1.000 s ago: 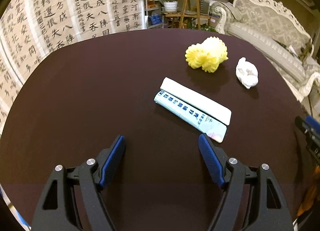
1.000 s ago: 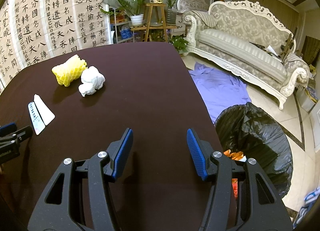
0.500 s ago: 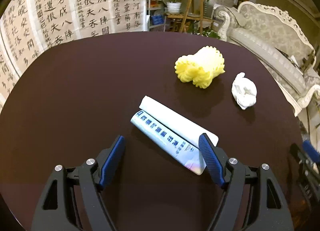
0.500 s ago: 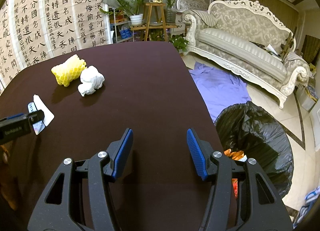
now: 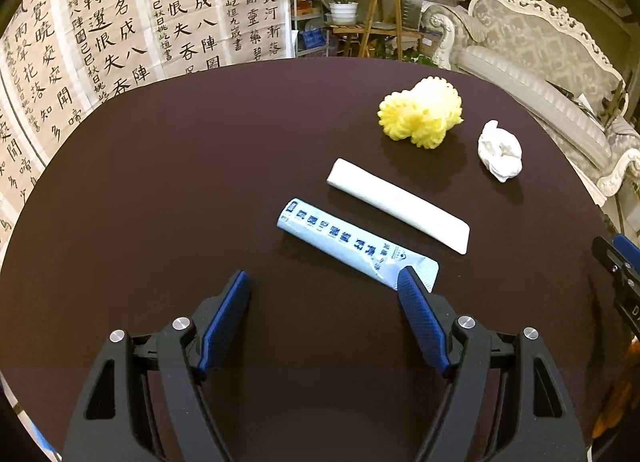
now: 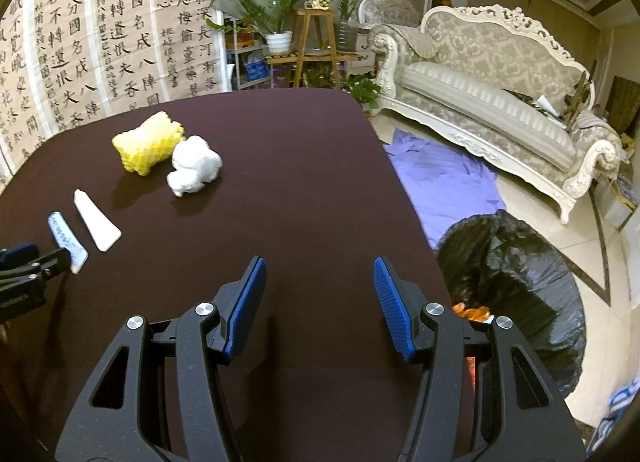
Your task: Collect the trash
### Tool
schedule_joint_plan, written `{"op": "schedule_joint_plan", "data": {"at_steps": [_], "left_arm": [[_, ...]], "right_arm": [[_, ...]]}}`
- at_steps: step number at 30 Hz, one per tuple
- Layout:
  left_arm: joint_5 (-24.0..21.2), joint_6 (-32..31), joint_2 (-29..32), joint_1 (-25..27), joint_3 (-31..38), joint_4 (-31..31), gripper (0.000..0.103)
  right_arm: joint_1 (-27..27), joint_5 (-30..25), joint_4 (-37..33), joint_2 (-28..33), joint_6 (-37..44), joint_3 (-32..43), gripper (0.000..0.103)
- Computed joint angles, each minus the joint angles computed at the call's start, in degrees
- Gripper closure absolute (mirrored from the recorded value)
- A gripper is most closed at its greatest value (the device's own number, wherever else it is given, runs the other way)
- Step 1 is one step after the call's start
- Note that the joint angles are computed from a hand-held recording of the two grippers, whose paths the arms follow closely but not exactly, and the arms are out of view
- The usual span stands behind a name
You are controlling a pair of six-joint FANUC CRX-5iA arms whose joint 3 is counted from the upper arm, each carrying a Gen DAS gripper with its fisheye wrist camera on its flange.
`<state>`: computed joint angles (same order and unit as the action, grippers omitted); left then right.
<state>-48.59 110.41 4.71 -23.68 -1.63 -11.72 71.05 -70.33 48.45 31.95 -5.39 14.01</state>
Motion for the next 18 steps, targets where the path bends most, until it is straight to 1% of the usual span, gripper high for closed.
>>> {"op": "schedule_joint_plan", "data": {"at_steps": [3, 4, 6, 8, 14, 18], "left_arm": [[0.5, -0.8, -0.6, 0.8, -1.0, 1.4, 0.029], [1.8, -2.4, -1.4, 1.9, -2.4, 4.0, 0.029], [2.8, -4.2, -2.2, 3.8, -4.0, 7.9, 0.029], [2.5, -4.7, -2.3, 4.8, -4.3, 8.9, 0.029], [-0.7, 1.0, -1.6, 5.2, -1.6, 2.1, 0.029], [-0.5, 2.1, -0.4, 6.2, -0.3, 1.7, 0.029]], "right_arm": [[0.1, 0.7, -0.3, 1.5, 2.1, 2.3, 0.049], [0.2, 1.1, -0.3, 1.6, 2.7, 2.6, 0.049], [0.1, 2.1, -0.7, 2.6, 4.3, 4.3, 0.049], [0.0, 2.3, -0.8, 3.4, 5.8, 5.9, 0.049], [0.0, 2.2, -1.2, 6.3, 9.4, 10.8, 0.049], [-0.3, 2.4, -2.1, 7.9, 11.6, 13.5, 0.049]]}}
